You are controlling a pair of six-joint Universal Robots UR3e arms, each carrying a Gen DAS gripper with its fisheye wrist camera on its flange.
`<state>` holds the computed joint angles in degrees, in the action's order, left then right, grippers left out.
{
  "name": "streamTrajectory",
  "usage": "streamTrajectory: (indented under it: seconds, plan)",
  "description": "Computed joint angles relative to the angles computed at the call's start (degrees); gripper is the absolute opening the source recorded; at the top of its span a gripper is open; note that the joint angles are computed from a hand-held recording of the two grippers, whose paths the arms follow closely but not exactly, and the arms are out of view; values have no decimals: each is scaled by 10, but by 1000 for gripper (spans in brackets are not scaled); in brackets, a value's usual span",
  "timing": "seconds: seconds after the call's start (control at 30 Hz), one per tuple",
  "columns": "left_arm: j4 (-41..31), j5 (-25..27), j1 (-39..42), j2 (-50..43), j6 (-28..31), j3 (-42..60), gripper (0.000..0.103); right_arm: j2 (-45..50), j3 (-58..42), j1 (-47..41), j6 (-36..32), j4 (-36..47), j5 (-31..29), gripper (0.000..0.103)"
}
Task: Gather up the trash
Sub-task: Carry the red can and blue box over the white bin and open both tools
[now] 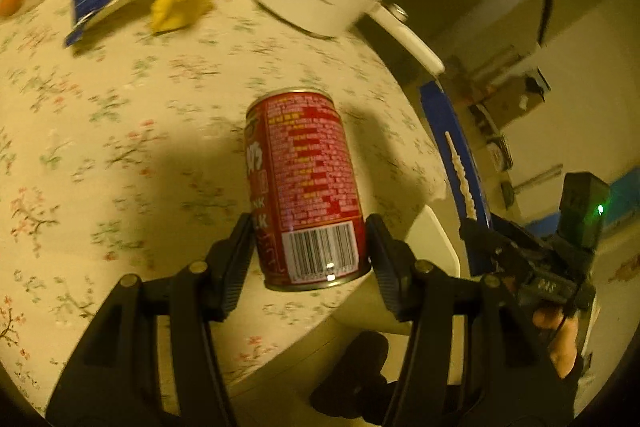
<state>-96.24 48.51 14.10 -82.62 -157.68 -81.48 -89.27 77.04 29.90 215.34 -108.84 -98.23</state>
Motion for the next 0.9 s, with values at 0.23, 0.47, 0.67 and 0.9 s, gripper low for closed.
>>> streamTrajectory:
  seconds: [0.23, 0.47, 0.67, 0.9]
  plan:
    - [50, 15, -88, -13, -31, -4, 57, -199, 170, -96, -14, 50, 31, 93]
    - [118, 37, -209, -60, -87, 14, 57, -395, 279, -264, -104, 181, 120, 93]
    - [166, 47, -305, -114, -133, 46, 57, -487, 309, -365, -193, 298, 172, 93]
    - [189, 61, -364, -150, -149, 67, 57, -549, 354, -467, -312, 456, 260, 93]
